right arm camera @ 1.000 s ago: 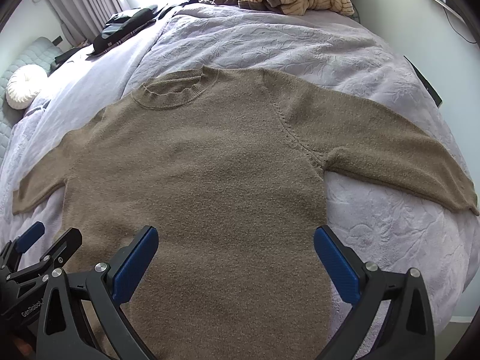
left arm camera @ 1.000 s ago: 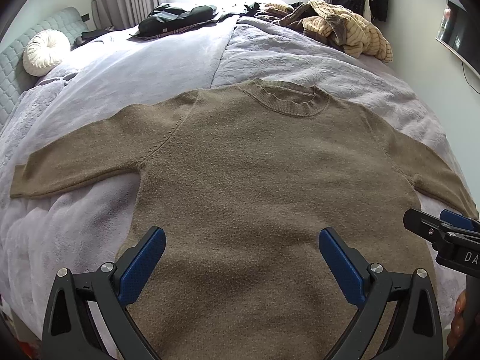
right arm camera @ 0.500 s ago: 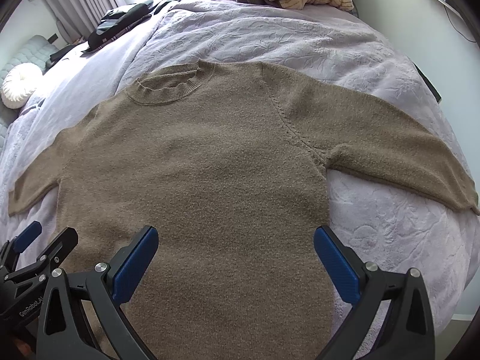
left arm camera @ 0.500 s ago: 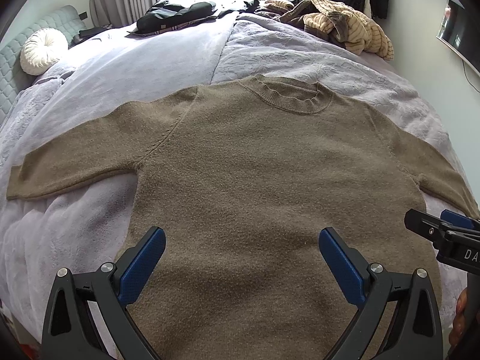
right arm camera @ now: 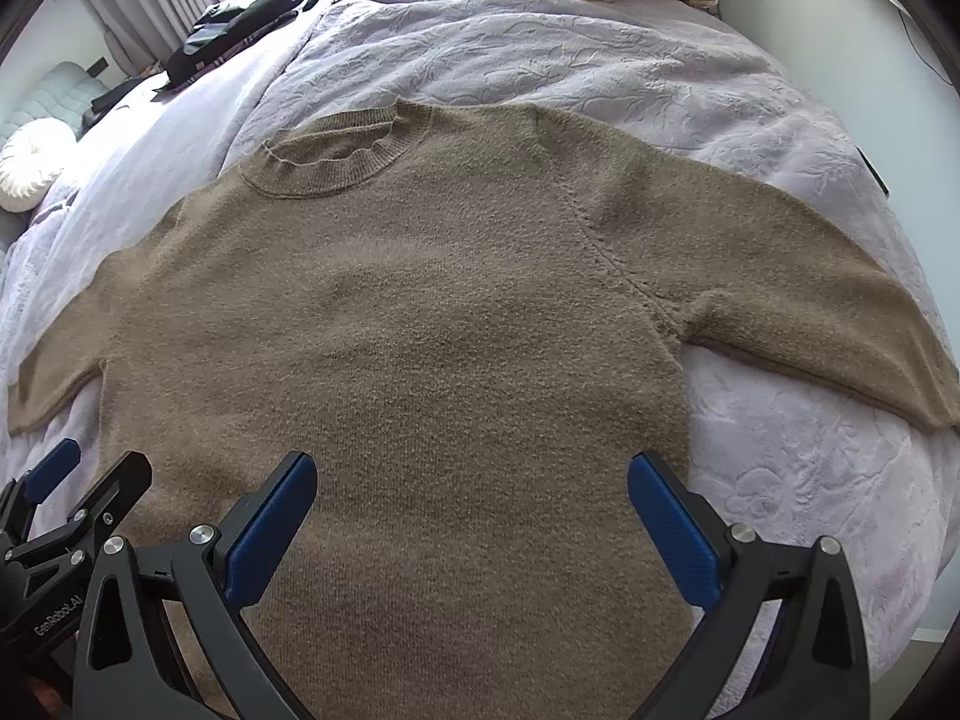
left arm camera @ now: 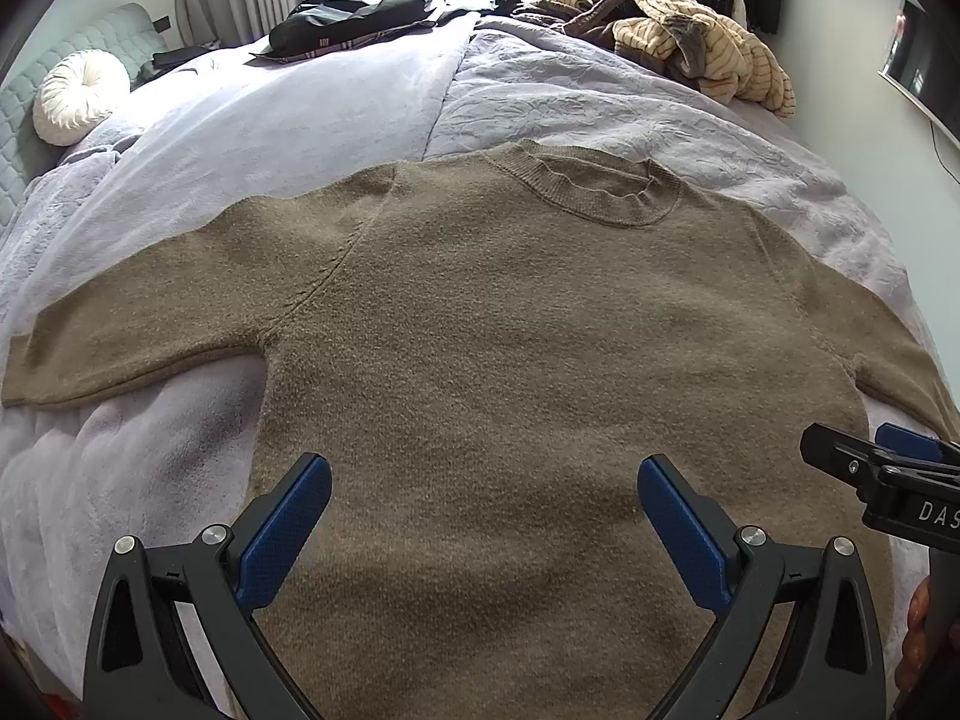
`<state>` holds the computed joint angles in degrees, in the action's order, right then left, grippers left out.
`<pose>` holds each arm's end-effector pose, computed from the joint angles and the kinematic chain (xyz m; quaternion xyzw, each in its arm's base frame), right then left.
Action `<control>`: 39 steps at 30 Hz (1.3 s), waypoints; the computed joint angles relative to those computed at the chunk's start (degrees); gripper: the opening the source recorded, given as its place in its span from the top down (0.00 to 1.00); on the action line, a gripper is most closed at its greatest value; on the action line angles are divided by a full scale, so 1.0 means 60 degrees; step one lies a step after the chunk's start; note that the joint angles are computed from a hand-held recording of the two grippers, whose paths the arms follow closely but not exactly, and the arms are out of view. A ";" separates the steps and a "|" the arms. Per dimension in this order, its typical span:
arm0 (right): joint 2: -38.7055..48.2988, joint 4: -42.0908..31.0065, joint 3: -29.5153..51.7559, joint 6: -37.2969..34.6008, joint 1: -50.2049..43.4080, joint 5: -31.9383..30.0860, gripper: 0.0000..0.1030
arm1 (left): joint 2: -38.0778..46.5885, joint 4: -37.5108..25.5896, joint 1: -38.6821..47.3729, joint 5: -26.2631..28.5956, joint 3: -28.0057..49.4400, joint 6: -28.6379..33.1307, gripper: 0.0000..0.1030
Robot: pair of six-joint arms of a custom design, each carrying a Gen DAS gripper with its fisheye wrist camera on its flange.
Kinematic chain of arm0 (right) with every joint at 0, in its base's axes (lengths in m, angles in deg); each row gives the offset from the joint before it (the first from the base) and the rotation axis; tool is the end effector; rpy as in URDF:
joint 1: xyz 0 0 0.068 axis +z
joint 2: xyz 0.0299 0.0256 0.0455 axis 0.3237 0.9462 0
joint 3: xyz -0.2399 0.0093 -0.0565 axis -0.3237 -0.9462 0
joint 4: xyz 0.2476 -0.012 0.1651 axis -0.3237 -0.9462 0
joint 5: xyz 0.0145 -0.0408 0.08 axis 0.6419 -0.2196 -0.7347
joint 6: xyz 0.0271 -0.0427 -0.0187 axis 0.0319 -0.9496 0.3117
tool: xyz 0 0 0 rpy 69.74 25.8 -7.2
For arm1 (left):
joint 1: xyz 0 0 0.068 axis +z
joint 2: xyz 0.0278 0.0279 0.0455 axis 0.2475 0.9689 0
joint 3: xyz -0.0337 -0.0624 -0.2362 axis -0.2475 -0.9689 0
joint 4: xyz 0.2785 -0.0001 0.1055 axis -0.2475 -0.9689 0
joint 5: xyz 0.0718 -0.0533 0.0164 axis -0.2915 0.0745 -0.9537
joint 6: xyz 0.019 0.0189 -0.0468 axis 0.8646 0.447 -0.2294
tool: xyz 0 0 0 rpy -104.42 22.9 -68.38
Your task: Fold small clothes
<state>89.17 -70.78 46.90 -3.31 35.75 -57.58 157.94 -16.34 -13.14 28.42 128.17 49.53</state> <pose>0.2730 0.0794 0.2015 0.0351 0.9837 0.0128 0.1756 0.2539 -0.1237 0.1990 -0.0319 0.9681 -0.0172 0.2477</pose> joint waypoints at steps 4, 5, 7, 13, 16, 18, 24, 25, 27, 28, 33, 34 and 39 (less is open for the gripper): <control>0.0171 0.0249 0.0001 -0.0023 -0.0077 -0.0232 0.00 | 0.0086 0.0204 0.0273 0.0241 -0.0054 0.0144 0.01; 0.0151 0.0346 -0.0040 -0.0027 -0.0101 -0.0339 0.00 | 0.0092 0.0258 0.0383 0.0406 -0.0082 0.0235 0.01; -0.0002 0.0678 -0.0214 0.0012 -0.0159 -0.0773 0.00 | 0.0031 0.0424 0.0583 0.0597 -0.0217 0.0403 0.01; -0.0307 0.1481 -0.0624 0.0194 0.0234 -0.1566 0.00 | -0.0244 0.0637 0.1785 0.1313 -0.0556 0.0950 0.01; -0.0264 0.1888 -0.0737 0.0480 0.0789 -0.1902 0.00 | -0.0397 0.0568 0.2705 0.1295 -0.0729 0.1198 0.01; 0.0219 0.1729 -0.0393 0.0593 0.1252 -0.2173 0.00 | -0.0593 0.0535 0.3621 0.1567 -0.0944 0.1398 0.01; 0.0938 0.2161 -0.0063 0.1311 0.2330 -0.2494 0.00 | -0.1227 0.1372 0.7699 0.4180 -0.1693 0.2932 0.01; 0.1130 0.2198 0.0073 0.1404 0.2547 -0.2477 0.00 | -0.1120 0.1683 0.8589 0.4762 -0.1752 0.3079 0.01; 0.1269 0.2234 0.0138 0.1523 0.2843 -0.2396 0.00 | -0.0560 0.2250 0.9951 0.5515 -0.1709 0.3180 0.01; 0.1466 0.2246 0.0289 0.1607 0.3026 -0.2335 0.00 | -0.0055 0.2493 1.0498 0.5802 -0.1562 0.3201 0.01; 0.1707 0.2118 0.0515 0.1835 0.3316 -0.2350 0.00 | 0.2786 0.3041 1.2265 0.7514 -0.0253 0.2791 0.01; 0.1822 0.2079 0.0607 0.1877 0.3395 -0.2322 0.00 | 0.2933 0.3243 1.2311 0.7548 -0.0124 0.2666 0.01; 0.1941 0.1953 0.0730 0.2001 0.3522 -0.2280 0.00 | 0.3369 0.4441 1.2066 0.6361 0.0354 0.2560 0.34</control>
